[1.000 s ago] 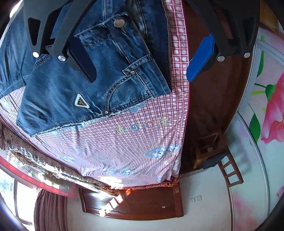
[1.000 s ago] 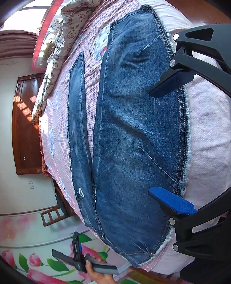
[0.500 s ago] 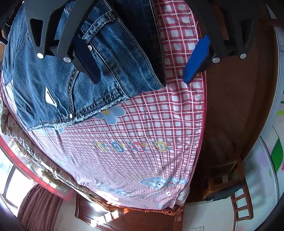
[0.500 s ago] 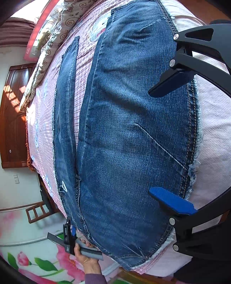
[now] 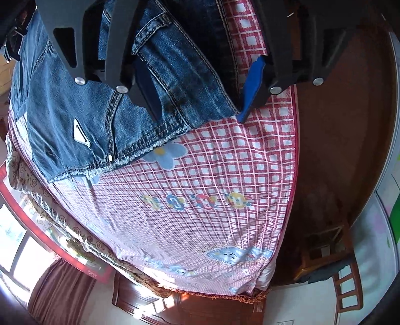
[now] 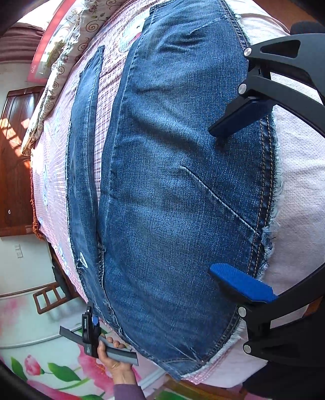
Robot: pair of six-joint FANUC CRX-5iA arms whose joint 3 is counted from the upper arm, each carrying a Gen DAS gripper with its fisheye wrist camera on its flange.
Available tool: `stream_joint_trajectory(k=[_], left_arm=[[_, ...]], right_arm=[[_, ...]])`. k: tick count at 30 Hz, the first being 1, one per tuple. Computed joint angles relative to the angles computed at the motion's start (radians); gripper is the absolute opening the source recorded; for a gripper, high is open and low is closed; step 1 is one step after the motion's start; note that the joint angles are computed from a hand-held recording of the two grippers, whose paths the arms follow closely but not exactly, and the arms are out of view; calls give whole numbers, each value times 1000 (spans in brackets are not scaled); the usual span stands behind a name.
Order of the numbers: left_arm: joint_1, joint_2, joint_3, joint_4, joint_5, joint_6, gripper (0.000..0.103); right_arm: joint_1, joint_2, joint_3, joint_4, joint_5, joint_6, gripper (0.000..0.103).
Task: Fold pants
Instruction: 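Grasp the jeans waistband with the left gripper while the right gripper approaches the hem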
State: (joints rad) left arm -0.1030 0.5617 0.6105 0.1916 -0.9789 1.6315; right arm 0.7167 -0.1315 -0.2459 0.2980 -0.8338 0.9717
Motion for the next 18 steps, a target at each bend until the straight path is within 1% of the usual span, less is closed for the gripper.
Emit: stream_joint_trajectory(k=[2,3,4,5,6,7,8,10,12,14,16,18], left_arm=[[6,-14,-24,11,13,6,45],[8,-19,-32,16,15,6,43],[6,-22,-33,8,12,13,39],[5,-23,-31,0,7,25,32],[4,-26,-35,-2,9,36,28],[-2,-28,-31,-27,6,62,20],[-8,-33,-34,-42,9,79,15],[-27,-41,-26,-95,11,137,14],[-46,-43,-12,-153,5,200,14],[-73,-29,29,-236,-29,253,14],[-92,-14,59,-301,-49,312,14],[-99,-15,52,-326,-35,370,15]], right_arm=[[-1,-3,1,-8,0,7,100],[0,-4,-1,-8,1,6,100],[0,-5,-2,-9,3,5,100],[0,-6,-2,-12,4,5,100],[-1,-7,-3,-14,7,5,100],[-4,-7,-2,-17,7,7,100],[-8,-8,1,-22,7,10,100],[-21,-13,13,-46,5,21,100],[-49,-29,28,-75,23,42,100],[-111,-30,81,-151,49,127,100],[-202,8,184,-232,38,238,100],[-325,104,361,-353,-31,388,100]])
